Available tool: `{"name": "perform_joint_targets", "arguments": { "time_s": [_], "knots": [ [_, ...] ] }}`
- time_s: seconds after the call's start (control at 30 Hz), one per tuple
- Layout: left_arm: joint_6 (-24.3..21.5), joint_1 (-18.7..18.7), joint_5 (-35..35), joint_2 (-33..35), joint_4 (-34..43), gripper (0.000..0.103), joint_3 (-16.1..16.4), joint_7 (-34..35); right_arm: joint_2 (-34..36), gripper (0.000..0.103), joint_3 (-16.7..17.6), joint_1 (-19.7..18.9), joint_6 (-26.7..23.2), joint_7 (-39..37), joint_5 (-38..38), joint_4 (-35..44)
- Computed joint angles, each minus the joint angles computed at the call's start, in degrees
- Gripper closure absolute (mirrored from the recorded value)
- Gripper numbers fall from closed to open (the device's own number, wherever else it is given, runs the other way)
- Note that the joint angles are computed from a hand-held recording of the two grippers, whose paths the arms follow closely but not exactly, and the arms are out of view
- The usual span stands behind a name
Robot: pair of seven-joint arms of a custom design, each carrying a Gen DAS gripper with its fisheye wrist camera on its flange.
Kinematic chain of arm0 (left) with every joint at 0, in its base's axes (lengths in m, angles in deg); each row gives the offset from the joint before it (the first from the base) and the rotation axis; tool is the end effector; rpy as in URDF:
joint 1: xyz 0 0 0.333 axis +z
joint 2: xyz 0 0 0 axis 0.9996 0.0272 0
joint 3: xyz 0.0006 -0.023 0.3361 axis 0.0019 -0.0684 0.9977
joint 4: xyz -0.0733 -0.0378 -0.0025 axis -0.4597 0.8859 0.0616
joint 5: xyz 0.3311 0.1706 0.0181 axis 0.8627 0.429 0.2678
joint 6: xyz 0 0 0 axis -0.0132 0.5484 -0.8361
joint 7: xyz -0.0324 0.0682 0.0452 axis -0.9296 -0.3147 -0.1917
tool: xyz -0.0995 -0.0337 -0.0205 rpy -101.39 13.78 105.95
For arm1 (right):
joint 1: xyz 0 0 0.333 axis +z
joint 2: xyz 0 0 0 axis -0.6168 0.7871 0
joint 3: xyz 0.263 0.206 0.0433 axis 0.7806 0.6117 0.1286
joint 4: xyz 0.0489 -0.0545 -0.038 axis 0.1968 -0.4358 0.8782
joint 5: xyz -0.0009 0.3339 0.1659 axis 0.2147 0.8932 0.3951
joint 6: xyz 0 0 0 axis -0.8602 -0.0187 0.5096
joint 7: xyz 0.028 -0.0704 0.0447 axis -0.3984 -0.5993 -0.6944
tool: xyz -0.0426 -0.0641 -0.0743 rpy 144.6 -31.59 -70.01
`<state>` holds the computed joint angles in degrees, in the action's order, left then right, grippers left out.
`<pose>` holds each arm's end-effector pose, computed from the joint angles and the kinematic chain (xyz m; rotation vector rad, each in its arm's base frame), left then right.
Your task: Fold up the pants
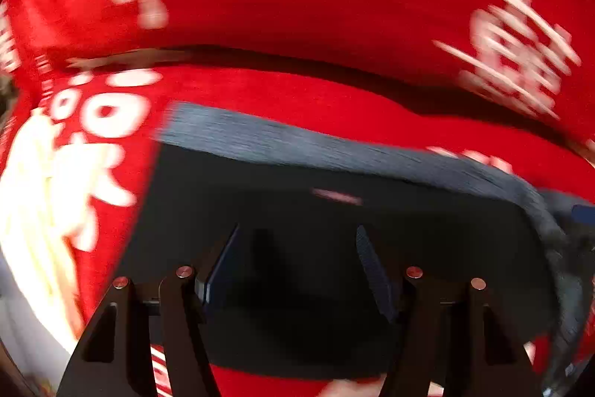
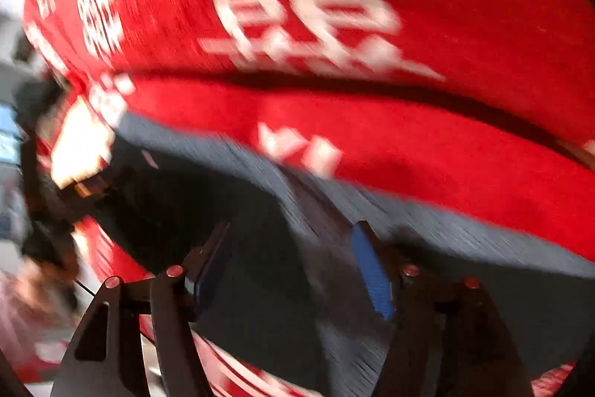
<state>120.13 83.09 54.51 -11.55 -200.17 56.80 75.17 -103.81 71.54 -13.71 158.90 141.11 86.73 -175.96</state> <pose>0.4948 -0.1191 0.5042 -1.3113 2.7180 -0.3415 0.3586 0.2511 0.5233 -1.4768 2.4066 0.1801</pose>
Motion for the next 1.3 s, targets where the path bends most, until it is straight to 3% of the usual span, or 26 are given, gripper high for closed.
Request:
{"name": "perform_joint_targets", "arguments": {
  "time_s": [0.07,0.13,0.17,0.2,0.27,0.37,0.43,0.47,0.5,0.57,0.63,0.73,0.83,1.0,1.1,1.3],
  "knots": [
    [-2.7,-1.8,-3.3,-2.7,-2.5,0.039,-0.7,2.1,-1.7,0.033,1.0,1.2,-7.8,-0.3,-1.0,0.5],
    [-4.4,-3.6,-5.1,-4.8,-5.0,0.039,-1.6,2.5,-1.6,0.037,1.9,1.9,-12.3,-0.3,-2.3,1.6],
    [-5.0,-4.7,-5.7,-5.6,-6.5,0.039,-2.2,2.3,-1.2,0.074,2.7,2.2,-15.8,0.1,-3.4,2.2],
    [-5.0,-5.5,-5.9,-6.2,-7.6,0.039,-2.6,2.1,-0.4,0.093,2.7,2.2,-16.7,0.3,-3.8,2.7],
    [-4.5,-6.5,-4.8,-7.2,-10.0,0.039,-3.4,1.2,-3.4,0.095,2.6,1.5,-15.4,3.4,-3.4,0.2],
    [-2.4,-7.5,-5.1,-8.8,-12.7,0.038,-2.9,1.0,-7.1,0.095,1.5,-0.7,-14.3,6.5,-4.7,-3.0],
    [-1.9,-7.7,-4.8,-8.3,-12.5,0.037,-2.5,1.2,-8.7,0.095,0.2,-2.3,-11.0,8.3,-3.5,-6.6],
    [-1.8,-7.6,-4.3,-8.0,-12.4,0.036,-2.6,0.8,-9.3,0.090,-0.8,-2.6,-8.6,8.2,-2.0,-9.0],
    [-1.9,-7.6,-3.4,-8.3,-12.4,0.036,-2.9,0.0,-10.3,0.072,-1.2,-3.1,-5.7,8.5,-1.1,-11.6],
    [-2.2,-7.8,-1.5,-8.9,-12.3,0.036,-3.4,-1.2,-12.8,0.067,0.1,-6.2,-0.8,11.1,-0.2,-15.1],
    [-1.5,-7.8,-1.0,-9.7,-13.4,0.036,-2.7,-0.3,-18.2,0.064,-0.8,-6.6,-1.3,16.1,-0.4,-18.0],
    [-2.6,-7.6,0.3,-11.0,-13.8,0.036,-2.4,-0.7,-28.0,0.060,1.4,-7.3,-5.7,23.2,-0.7,-20.5],
    [-4.1,-8.1,0.0,-13.4,-14.6,0.036,-2.1,-0.3,-34.1,0.059,5.7,-6.5,-13.6,29.3,-0.3,-18.9],
    [-7.7,-10.1,-2.5,-18.3,-16.0,0.036,-1.1,3.7,-44.4,0.058,14.3,-1.3,-24.9,48.0,3.7,-16.3],
    [-9.8,-11.2,-4.2,-21.4,-17.6,0.036,-0.6,5.9,-45.6,0.056,20.4,0.9,-26.6,57.7,6.5,-13.7],
    [-17.6,-13.1,-7.7,-28.9,-21.2,0.036,0.6,9.0,-41.7,0.055,33.4,3.0,-21.7,76.7,11.6,-8.8]
  ]
}}
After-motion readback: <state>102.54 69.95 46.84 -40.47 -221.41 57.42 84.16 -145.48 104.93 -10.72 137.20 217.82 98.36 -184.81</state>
